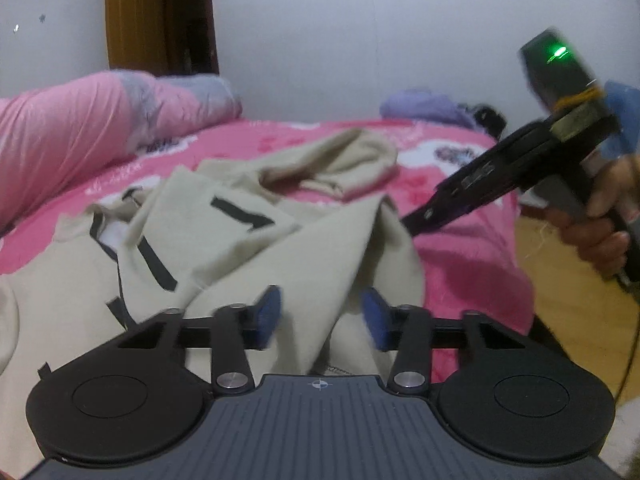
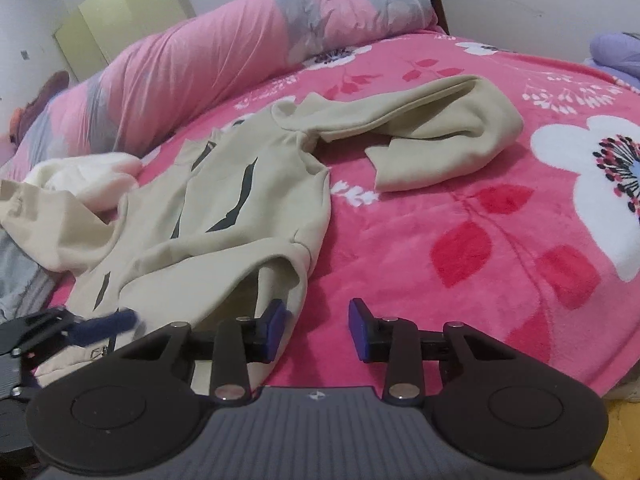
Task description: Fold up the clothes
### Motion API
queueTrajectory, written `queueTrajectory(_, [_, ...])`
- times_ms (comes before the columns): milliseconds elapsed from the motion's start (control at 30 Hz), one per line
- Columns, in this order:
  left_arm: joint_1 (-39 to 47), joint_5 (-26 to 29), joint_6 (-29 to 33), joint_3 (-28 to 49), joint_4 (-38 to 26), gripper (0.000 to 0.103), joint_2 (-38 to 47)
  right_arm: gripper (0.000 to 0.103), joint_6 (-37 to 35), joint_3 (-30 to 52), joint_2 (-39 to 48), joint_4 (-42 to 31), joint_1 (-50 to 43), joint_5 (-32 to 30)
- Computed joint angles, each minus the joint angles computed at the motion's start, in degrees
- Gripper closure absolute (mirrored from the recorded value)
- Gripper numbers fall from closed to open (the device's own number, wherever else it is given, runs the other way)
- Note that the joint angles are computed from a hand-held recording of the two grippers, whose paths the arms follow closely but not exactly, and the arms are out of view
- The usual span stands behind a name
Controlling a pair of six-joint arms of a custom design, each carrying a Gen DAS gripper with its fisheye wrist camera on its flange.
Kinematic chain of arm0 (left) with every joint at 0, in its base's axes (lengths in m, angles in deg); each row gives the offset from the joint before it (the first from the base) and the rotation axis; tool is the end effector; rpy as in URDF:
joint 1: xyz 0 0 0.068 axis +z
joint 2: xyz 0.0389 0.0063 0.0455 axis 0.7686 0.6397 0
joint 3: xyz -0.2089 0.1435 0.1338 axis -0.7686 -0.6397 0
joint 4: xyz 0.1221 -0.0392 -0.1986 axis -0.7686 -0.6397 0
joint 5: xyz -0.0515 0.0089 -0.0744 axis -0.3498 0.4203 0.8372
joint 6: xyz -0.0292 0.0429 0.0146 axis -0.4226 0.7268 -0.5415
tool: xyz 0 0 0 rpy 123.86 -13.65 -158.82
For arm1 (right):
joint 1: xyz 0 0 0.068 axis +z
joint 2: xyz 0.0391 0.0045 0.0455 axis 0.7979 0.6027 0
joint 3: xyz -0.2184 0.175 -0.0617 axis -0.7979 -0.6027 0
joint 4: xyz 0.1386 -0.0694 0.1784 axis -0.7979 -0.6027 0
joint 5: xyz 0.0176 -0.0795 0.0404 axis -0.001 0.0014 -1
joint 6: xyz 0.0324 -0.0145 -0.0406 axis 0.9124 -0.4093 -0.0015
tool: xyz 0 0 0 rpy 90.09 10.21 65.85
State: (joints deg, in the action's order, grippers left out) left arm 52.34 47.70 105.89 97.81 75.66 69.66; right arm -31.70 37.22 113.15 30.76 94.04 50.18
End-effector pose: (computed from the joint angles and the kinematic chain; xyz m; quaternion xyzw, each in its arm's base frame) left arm 0.3246 -0.0107 0.1955 0.3904 0.7812 -0.1659 0.4579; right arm 0.2738 0.2217 0.2197 0.1255 0.9027 0.1400 0.3869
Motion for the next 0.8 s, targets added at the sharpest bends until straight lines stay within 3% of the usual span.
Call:
queueTrajectory(100, [-1.6, -2.4, -0.7, 1.2, 0.3, 0.073, 1.0, 0.068, -1.1, -1.2, 0.8, 3.1, -0.6, 0.4])
queueTrajectory(167, [-2.3, -3.4, -0.9, 1.7, 0.2, 0.075, 1.2, 0.077, -2.8, -1.6, 1.7, 6.2, -0.9, -0.1])
queueTrajectory(233, [-3.1, -4.9, -1.3, 1.4, 1.1, 0.08, 0.9, 0.093, -4.1, -1.3, 2.2, 7.9, -0.9, -0.7])
queueTrajectory(300, [-3.9, -6.2, -2.3, 0.7, 3.1, 0.081, 0.7, 0.1, -5.1, -1.0, 1.7, 8.7, -0.2, 0.1])
queueTrajectory(533, [-6.5, -8.8, -3.4, -0.2, 7.1, 0.082, 0.9, 0.101, -7.3, -3.0, -5.6, 10.6, 3.5, 5.2])
queueTrajectory(667, [-6.2, -9.7, -9.4, -0.6, 10.7, 0.099, 0.8, 0.101, -7.2, -5.3, -6.6, 15.3, 2.9, 3.0])
queueTrajectory(800, [-5.8, -10.1, -14.4, -0.7, 13.9, 0.102, 0.5, 0.096, -2.2, -9.0, -6.9, 18.3, 2.2, 1.4])
